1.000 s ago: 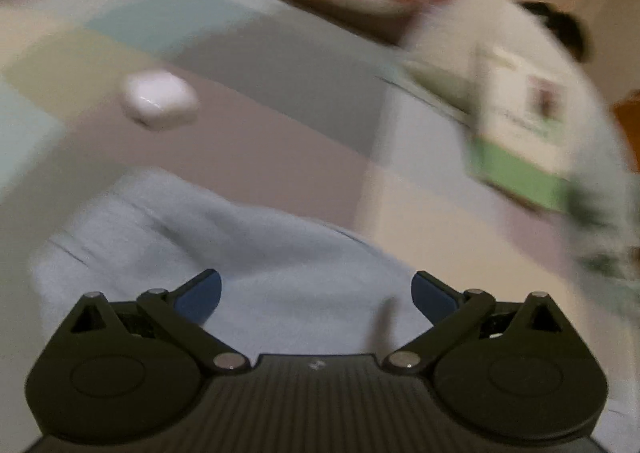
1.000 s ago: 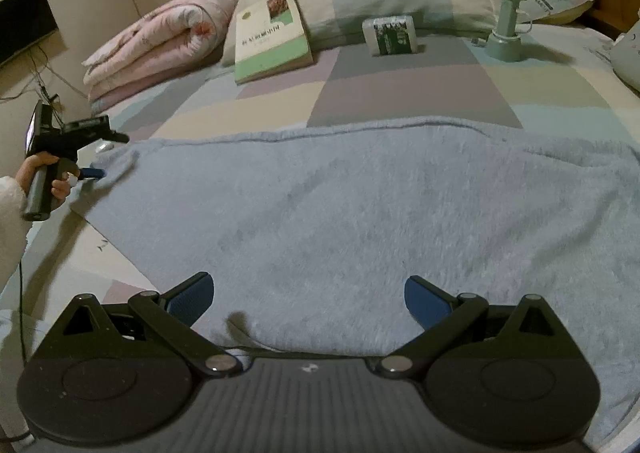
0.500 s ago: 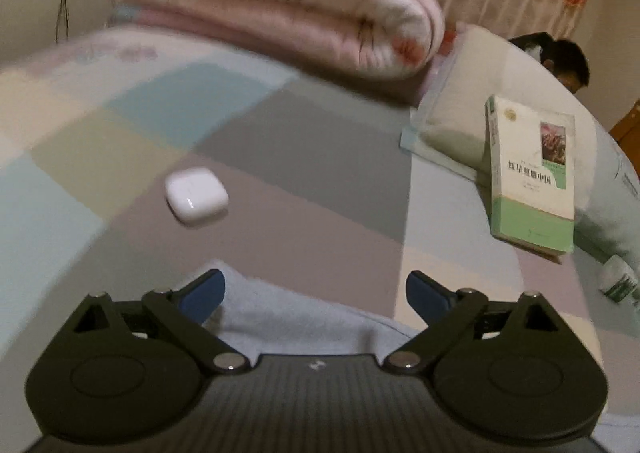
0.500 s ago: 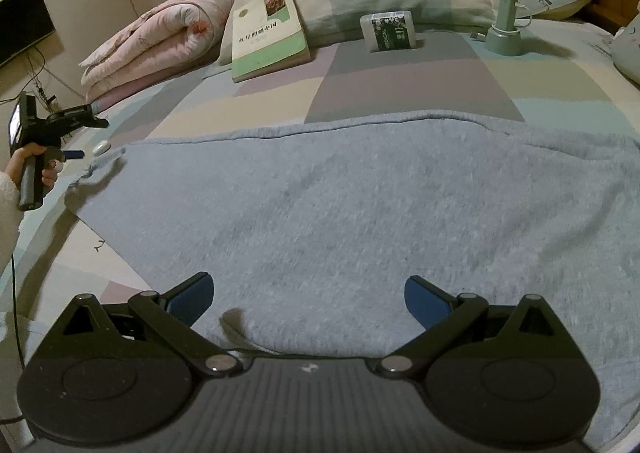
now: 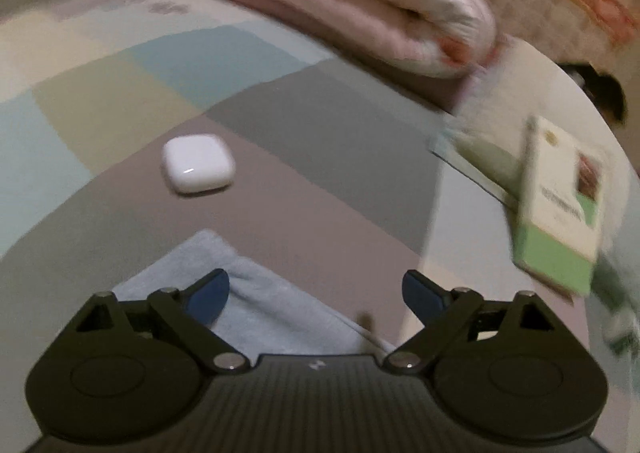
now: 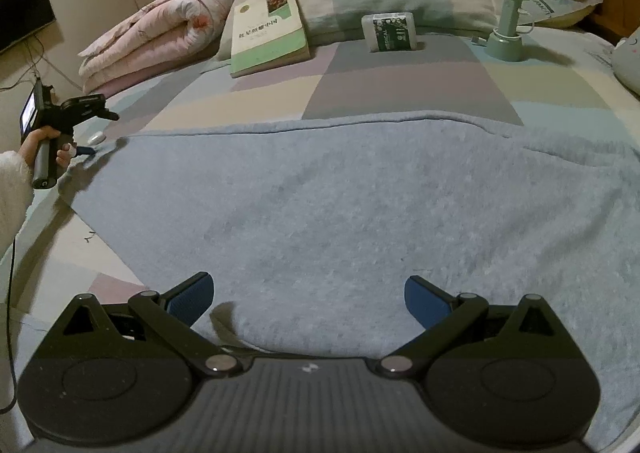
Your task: Fold clothes
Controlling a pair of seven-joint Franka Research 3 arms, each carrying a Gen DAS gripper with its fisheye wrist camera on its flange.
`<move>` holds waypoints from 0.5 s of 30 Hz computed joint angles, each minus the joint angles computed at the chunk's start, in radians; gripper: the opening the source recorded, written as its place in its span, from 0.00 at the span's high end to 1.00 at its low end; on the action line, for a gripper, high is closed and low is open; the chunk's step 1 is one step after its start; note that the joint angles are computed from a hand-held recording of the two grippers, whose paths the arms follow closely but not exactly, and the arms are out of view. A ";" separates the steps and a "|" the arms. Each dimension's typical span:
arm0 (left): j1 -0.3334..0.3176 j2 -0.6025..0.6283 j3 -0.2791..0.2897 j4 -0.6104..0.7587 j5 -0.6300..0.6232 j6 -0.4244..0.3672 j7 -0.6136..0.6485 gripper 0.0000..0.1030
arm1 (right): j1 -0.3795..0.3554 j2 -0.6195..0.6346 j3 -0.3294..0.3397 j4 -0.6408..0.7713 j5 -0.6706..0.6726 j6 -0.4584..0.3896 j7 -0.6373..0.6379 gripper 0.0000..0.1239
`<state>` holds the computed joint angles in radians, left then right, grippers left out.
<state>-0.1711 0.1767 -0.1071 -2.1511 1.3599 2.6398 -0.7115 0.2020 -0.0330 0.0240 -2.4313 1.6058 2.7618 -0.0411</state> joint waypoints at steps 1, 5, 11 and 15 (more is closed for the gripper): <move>-0.003 -0.003 -0.002 0.000 0.030 0.019 0.012 0.08 | -0.001 -0.002 -0.001 -0.001 0.002 -0.002 -0.002 0.17; 0.005 0.024 -0.004 0.012 0.029 0.061 0.060 0.06 | -0.001 -0.002 -0.001 0.000 0.009 -0.005 -0.004 0.17; -0.025 0.040 -0.010 0.050 -0.213 -0.063 0.200 0.09 | 0.000 -0.009 -0.001 -0.006 0.003 -0.008 -0.016 0.17; -0.047 -0.045 -0.037 -0.008 -0.239 -0.036 0.319 0.08 | -0.009 -0.026 -0.012 -0.016 -0.019 -0.049 -0.003 0.17</move>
<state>-0.2177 0.1316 -0.1438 -2.1595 1.1208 2.6036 -0.3926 0.1931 -0.0592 0.0120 -2.4470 1.5869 2.7129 -0.0436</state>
